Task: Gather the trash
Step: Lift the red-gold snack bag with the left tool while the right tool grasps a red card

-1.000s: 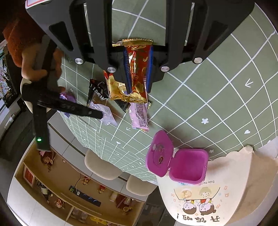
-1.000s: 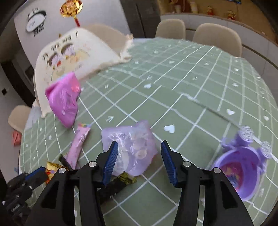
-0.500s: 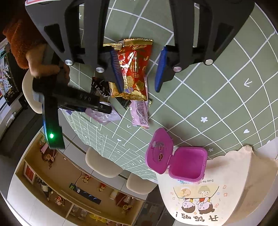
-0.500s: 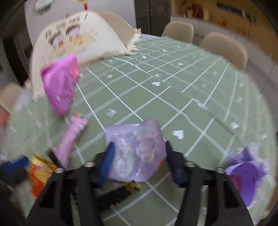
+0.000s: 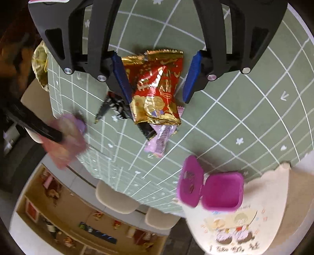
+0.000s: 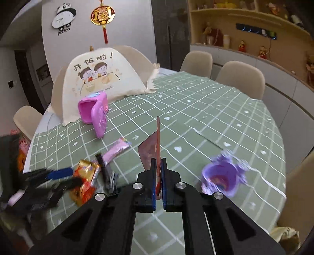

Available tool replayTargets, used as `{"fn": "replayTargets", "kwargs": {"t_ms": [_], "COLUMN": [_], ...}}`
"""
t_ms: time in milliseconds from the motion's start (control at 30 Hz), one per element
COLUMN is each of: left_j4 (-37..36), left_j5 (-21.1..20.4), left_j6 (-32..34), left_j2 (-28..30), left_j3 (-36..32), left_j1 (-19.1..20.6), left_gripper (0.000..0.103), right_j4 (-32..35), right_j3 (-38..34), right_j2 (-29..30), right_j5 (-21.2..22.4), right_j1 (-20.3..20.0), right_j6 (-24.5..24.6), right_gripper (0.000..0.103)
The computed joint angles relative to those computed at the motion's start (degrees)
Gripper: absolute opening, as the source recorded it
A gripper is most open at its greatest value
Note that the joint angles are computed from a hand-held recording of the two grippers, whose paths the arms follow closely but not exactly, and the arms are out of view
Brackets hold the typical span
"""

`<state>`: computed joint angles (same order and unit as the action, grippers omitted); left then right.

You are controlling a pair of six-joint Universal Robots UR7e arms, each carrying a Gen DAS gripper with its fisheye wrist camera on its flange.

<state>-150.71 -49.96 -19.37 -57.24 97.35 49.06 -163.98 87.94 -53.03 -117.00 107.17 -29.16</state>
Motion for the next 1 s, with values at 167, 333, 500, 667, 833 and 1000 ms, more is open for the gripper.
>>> {"fn": "replayTargets", "kwargs": {"t_ms": [167, 333, 500, 667, 833, 1000], "left_j4": [1.33, -0.03, -5.58, -6.08, -5.13, -4.21], "left_j5": [1.87, 4.55, 10.83, 11.90, 6.91, -0.90], "left_j6": [-1.49, -1.14, 0.98, 1.48, 2.77, 5.29], "left_j2": [1.53, 0.76, -1.20, -0.41, 4.21, 11.23], "left_j3": [-1.17, 0.78, 3.62, 3.41, 1.07, -3.63], "left_j1": [-0.14, -2.78, -7.34, -10.71, -12.80, -14.33], "left_gripper": [0.037, 0.015, 0.015, 0.015, 0.015, 0.016], "right_j4": [-4.77, -7.60, -10.65, -13.47, -15.03, -16.44], "right_j3": [8.44, 14.40, 19.07, 23.15, 26.59, 29.97], "right_j2": [-5.52, -10.39, -15.15, -19.70, -25.23, -31.62], "right_j5": [0.43, 3.03, 5.20, 6.76, 7.81, 7.79], "right_j1": [-0.91, -2.65, -4.01, -5.58, -8.23, -11.74], "right_j6": [-1.07, -0.57, -1.77, -2.81, -2.84, -2.56], "right_gripper": [0.007, 0.007, 0.007, 0.007, 0.007, 0.007]}}
